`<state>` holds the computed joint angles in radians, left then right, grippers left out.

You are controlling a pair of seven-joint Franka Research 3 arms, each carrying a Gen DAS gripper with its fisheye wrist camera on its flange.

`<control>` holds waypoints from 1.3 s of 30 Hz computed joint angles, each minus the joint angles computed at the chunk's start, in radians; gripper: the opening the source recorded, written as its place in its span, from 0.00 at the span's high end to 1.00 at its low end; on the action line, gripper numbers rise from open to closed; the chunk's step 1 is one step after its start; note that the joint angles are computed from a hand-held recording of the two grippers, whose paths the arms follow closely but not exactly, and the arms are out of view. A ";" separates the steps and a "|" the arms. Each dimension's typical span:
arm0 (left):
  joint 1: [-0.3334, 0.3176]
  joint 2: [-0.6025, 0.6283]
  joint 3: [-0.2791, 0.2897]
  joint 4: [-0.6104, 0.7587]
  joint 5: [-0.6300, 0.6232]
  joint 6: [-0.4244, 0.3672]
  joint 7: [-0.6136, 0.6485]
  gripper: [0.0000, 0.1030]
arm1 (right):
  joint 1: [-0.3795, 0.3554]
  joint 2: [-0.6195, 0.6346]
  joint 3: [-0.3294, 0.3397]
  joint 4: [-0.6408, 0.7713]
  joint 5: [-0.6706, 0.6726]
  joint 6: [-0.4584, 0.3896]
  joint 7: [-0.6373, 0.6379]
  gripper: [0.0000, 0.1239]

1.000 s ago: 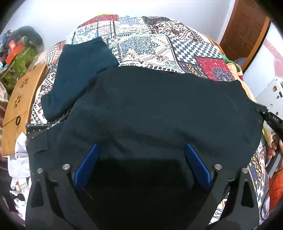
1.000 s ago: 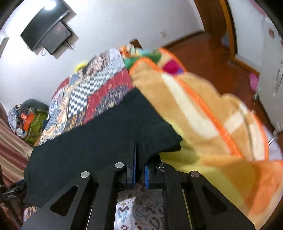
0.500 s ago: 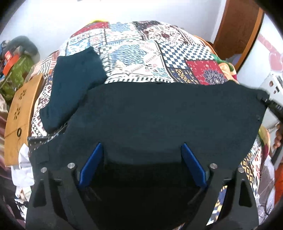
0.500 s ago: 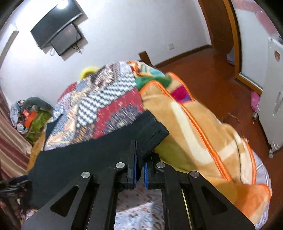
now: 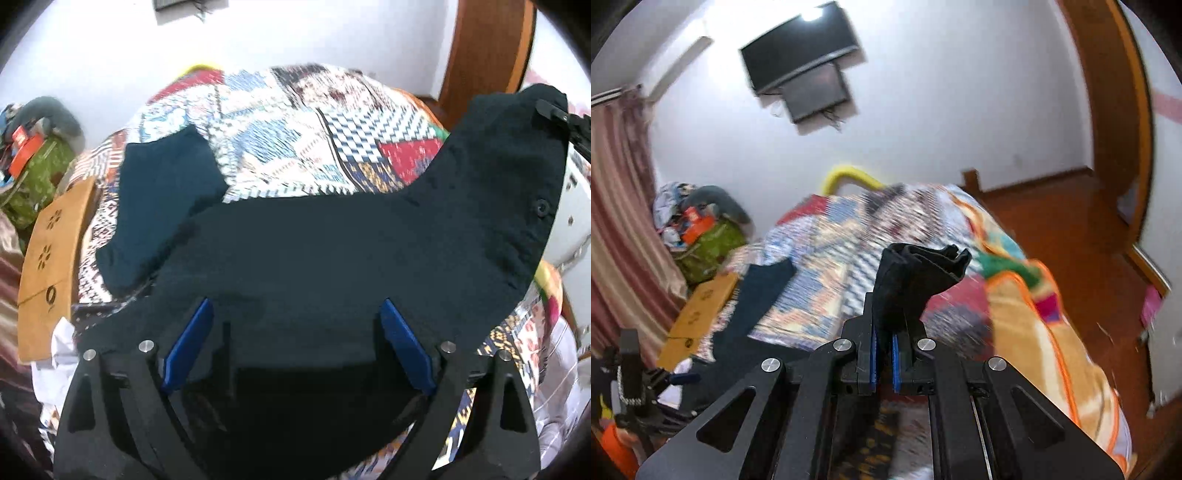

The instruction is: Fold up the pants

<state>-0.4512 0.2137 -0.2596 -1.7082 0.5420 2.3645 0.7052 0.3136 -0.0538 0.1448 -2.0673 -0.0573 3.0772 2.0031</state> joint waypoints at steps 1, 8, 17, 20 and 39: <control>0.002 -0.024 0.004 -0.024 0.005 0.011 -0.018 0.10 | 0.010 0.011 0.010 0.023 0.072 0.003 -0.084 0.96; 0.049 -0.216 0.001 -0.205 0.114 0.063 -0.177 0.10 | 0.111 0.100 0.047 0.191 0.280 -0.023 -0.369 0.96; 0.141 -0.387 -0.029 -0.398 0.099 0.098 -0.284 0.10 | 0.194 0.246 0.132 0.323 0.521 -0.238 -0.693 0.96; 0.153 -0.401 -0.035 -0.426 0.073 0.091 -0.273 0.10 | 0.275 0.278 0.072 0.318 0.359 -0.337 -0.600 0.96; 0.120 -0.190 -0.044 -0.162 0.093 0.079 -0.147 0.10 | 0.208 0.135 0.039 0.218 0.434 -0.330 -0.668 0.53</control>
<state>-0.3314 0.0236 -0.3035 -1.8699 0.6353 2.4433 0.5581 0.5212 0.0815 0.1843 -1.8495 0.3763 2.7475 1.3349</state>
